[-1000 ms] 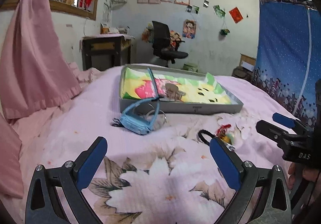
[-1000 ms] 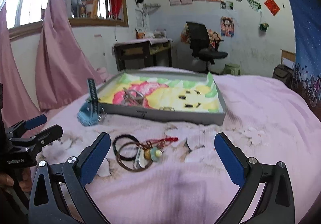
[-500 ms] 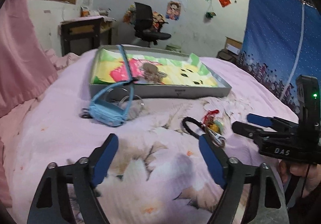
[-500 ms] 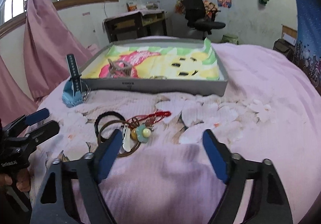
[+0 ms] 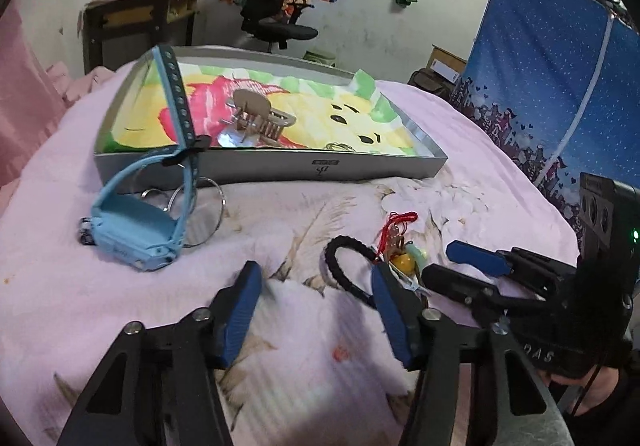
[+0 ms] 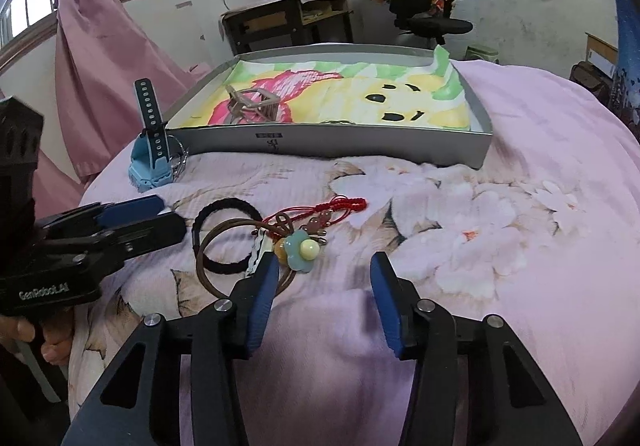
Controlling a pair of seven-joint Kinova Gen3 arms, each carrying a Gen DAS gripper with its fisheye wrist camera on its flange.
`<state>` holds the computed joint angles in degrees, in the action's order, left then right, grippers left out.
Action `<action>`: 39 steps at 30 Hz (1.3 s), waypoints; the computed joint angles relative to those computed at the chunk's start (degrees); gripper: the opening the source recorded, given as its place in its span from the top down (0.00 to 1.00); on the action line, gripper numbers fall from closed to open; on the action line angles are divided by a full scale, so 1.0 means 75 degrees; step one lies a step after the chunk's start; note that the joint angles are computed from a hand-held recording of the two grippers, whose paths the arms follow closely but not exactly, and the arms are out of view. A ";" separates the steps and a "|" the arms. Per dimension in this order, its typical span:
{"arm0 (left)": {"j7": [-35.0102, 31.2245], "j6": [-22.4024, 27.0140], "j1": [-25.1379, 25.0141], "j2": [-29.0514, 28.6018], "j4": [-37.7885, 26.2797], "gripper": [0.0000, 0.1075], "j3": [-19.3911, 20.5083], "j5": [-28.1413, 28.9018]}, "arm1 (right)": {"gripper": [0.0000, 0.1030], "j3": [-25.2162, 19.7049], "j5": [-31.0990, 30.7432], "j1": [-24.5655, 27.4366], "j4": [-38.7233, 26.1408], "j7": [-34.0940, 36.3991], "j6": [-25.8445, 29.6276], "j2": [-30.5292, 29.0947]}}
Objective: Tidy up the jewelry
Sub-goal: 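Grasp the black hair tie with the left tool while the right tool grasps the green-bead keyring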
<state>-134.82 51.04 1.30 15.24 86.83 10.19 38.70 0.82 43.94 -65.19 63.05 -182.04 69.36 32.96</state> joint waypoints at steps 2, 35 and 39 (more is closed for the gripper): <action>0.0162 0.0153 0.0062 0.0120 -0.0173 0.60 -0.0011 -0.0135 | 0.59 -0.0031 -0.0037 0.0060 -0.0047 0.0119 -0.0046 0.0024; -0.0733 0.0153 -0.0647 -0.0021 0.0239 0.95 0.0124 0.1553 | 0.83 0.0201 0.0875 -0.0226 0.0546 -0.1030 -0.0333 -0.0221; -0.1151 -0.0133 -0.0684 -0.0232 0.0443 0.95 0.0021 0.2244 | 0.83 0.0183 0.1277 -0.0292 0.0535 -0.1252 -0.0109 -0.0257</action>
<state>-143.45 50.04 -3.83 13.50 90.15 10.35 55.53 2.19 53.52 -67.38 67.06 -191.43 68.54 31.03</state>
